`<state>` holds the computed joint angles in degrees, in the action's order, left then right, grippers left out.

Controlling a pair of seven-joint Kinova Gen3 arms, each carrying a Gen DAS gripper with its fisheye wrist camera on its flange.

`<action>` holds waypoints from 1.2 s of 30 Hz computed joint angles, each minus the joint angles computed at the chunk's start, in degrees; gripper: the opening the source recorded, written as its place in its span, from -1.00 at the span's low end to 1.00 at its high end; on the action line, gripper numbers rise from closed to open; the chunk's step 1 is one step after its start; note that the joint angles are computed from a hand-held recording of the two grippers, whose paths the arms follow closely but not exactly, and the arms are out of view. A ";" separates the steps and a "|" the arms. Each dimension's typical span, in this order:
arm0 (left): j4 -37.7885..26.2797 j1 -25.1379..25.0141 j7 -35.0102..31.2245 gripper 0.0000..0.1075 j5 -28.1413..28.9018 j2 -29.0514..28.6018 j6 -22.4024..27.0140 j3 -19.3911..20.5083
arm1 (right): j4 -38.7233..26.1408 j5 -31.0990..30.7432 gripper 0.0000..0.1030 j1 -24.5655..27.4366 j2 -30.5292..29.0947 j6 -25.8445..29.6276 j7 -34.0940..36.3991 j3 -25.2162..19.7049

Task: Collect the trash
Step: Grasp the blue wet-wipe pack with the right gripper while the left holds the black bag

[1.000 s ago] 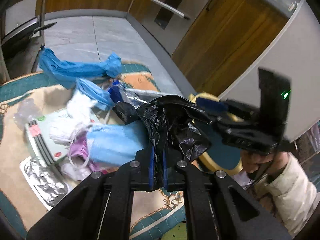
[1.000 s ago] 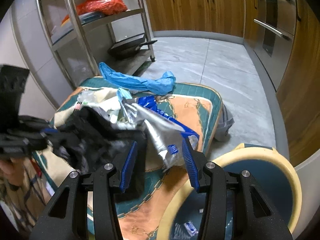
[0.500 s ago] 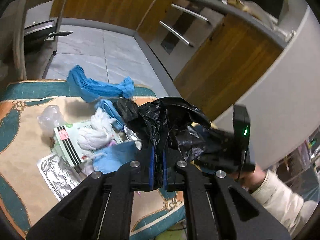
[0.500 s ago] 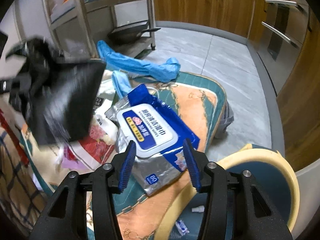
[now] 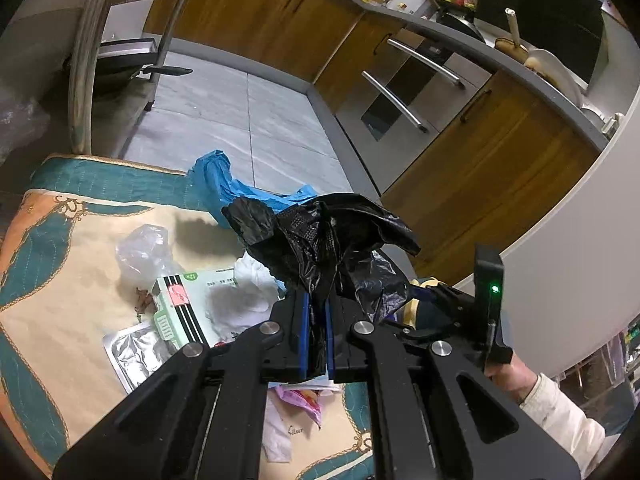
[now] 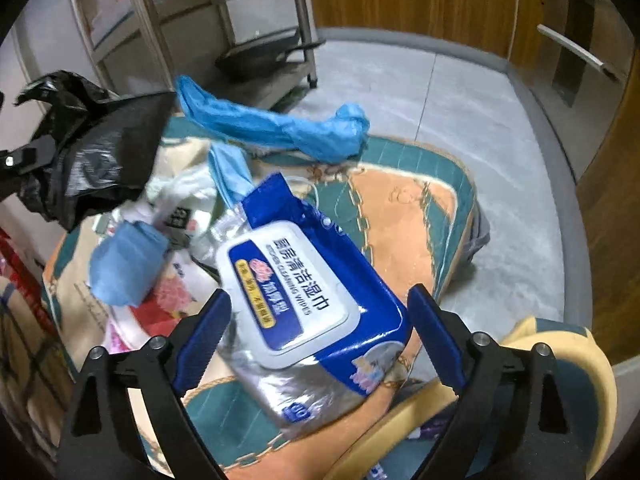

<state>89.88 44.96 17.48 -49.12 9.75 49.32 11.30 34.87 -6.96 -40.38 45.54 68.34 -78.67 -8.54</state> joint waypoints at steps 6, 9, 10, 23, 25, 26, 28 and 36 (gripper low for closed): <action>-0.69 -0.30 -0.98 -0.90 1.25 0.91 -0.32 -0.29 | -7.39 -3.15 0.75 1.67 4.53 7.64 0.78 -1.19; -0.90 -0.15 -1.52 -0.90 1.53 1.16 -0.53 -0.60 | -3.62 -3.52 0.53 1.75 2.56 6.06 3.56 -1.31; -1.05 -0.03 -1.69 -0.90 1.54 1.23 -0.37 -0.69 | -1.64 -4.33 0.18 2.47 1.43 4.36 3.69 -1.76; -1.05 1.25 -0.03 -0.90 0.13 1.14 0.99 -0.75 | 13.74 -10.06 -0.85 7.47 -8.06 -6.30 3.72 -4.55; -1.34 1.69 0.17 -0.90 -0.54 1.23 1.60 -0.62 | 17.73 -9.83 -0.86 7.36 -10.66 -9.74 3.36 -4.50; -1.37 1.84 0.37 -0.90 -0.74 1.21 1.74 -0.58 | 19.05 -9.65 -0.87 7.47 -11.65 -10.80 3.17 -4.47; -1.59 2.30 0.93 -0.90 -1.41 1.25 2.25 -0.46 | 22.21 -9.53 -0.88 7.72 -13.81 -13.47 2.76 -4.61; -2.71 4.47 2.49 -0.90 -4.28 1.78 4.73 0.04 | 34.61 -12.51 -0.88 10.89 -22.79 -23.70 2.53 -6.72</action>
<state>87.16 49.43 19.97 -53.40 11.53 54.05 11.35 69.48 -19.47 -29.48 22.75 44.64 -76.14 -15.26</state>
